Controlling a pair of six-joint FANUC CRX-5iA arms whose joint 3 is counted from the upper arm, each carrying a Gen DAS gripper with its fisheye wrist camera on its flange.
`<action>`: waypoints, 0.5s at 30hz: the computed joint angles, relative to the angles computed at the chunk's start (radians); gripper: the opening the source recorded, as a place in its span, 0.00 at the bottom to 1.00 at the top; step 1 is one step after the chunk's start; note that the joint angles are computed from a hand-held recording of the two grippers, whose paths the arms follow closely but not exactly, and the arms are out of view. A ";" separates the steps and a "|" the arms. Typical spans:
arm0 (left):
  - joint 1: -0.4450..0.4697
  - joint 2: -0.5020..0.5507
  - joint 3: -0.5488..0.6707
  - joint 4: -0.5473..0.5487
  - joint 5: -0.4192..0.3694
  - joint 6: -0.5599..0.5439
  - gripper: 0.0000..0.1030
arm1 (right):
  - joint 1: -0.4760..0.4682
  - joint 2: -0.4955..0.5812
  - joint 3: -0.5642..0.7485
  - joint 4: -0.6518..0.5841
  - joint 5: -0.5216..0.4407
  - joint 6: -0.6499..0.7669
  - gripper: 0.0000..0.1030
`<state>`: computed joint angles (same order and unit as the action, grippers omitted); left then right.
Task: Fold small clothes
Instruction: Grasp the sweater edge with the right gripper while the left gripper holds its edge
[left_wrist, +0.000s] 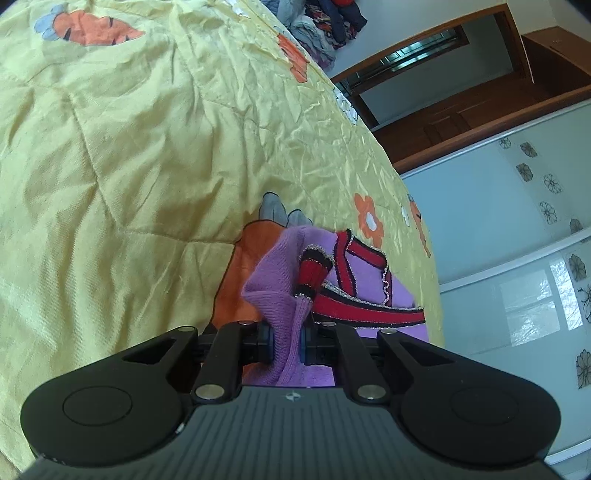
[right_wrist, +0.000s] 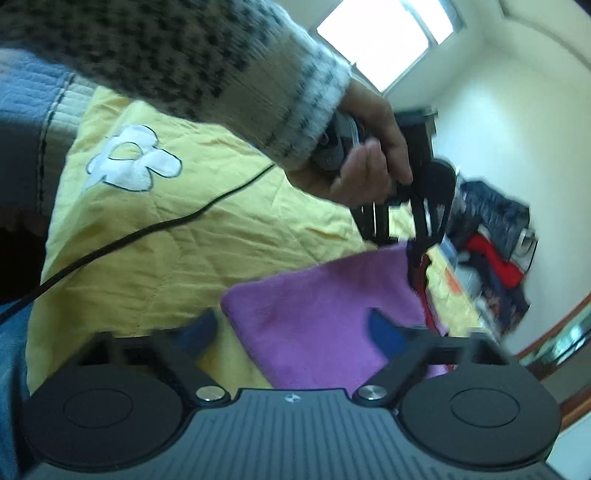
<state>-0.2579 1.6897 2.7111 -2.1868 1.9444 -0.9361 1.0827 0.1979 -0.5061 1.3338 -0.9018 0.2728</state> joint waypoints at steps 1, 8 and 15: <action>0.001 0.004 0.001 -0.004 0.000 0.015 0.11 | -0.006 0.007 0.011 -0.021 0.002 0.005 0.51; 0.045 0.068 0.068 0.065 -0.046 0.169 0.11 | -0.066 -0.034 0.002 -0.069 0.115 -0.092 0.08; 0.061 0.100 0.144 0.141 -0.126 0.316 0.11 | -0.206 -0.191 -0.128 0.104 0.324 -0.546 0.07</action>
